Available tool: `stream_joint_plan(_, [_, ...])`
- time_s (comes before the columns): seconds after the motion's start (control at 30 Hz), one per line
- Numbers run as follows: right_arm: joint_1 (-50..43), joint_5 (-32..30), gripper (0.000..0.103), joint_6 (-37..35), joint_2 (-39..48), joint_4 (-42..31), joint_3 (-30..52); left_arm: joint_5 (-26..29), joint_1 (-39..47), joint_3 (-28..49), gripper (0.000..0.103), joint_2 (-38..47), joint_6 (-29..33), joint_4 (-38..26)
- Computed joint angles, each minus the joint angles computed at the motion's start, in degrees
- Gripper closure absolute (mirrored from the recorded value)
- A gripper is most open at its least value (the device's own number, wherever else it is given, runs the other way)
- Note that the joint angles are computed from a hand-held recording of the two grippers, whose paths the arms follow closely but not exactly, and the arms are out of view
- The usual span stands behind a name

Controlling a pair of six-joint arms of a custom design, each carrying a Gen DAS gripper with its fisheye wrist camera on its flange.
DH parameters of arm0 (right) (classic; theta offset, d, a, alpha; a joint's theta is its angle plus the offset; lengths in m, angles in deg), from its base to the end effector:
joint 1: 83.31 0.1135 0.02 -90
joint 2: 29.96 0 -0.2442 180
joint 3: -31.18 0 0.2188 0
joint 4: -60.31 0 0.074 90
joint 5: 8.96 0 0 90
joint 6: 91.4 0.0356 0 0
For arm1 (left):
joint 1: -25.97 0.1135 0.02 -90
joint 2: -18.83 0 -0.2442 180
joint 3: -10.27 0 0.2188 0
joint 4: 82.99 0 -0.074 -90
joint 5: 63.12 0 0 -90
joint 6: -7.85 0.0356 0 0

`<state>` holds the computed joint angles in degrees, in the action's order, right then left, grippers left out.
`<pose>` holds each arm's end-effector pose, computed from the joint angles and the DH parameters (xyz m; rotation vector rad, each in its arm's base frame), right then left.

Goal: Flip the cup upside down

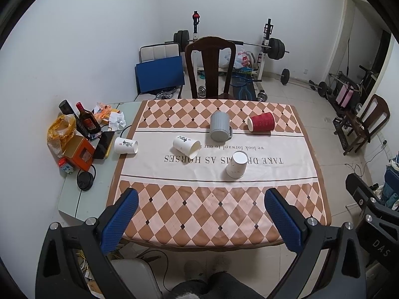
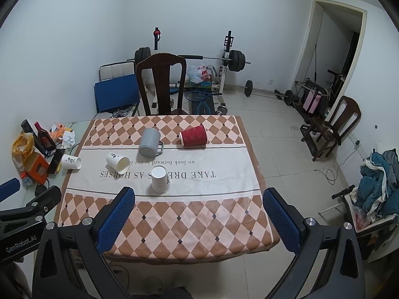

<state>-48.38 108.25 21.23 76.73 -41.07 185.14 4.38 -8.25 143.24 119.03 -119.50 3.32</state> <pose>0.2557 0.1587 0.4225 -0.0693 2.3784 -0.1333 0.2550 -0.1570 0.3789 -0.1978 2.5029 0.0243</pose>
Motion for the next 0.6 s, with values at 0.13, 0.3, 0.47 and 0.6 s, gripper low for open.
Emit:
stream_joint_plan(0.13, [-0.32, -0.97, 0.000, 0.01, 0.18, -0.51, 0.49, 0.24, -0.41, 3.12, 0.000, 1.34, -0.92, -2.40])
stream_joint_plan(0.3, [-0.53, -1.95, 0.000, -0.15, 0.72, -1.77, 2.16, 0.58, -0.59, 8.86, 0.000, 3.62, -2.07, -6.84])
stream_joint_plan(0.47, [-0.82, -2.39, 0.000, -0.16, -0.45, -1.32, 0.53, 0.30, -0.87, 11.16, 0.000, 4.35, -2.93, -9.07])
stream_joint_plan(0.6, [-0.95, -2.55, 0.000, -0.26, -0.62, -1.12, 0.42, 0.44, -0.70, 11.25, 0.000, 4.31, -2.80, -9.18])
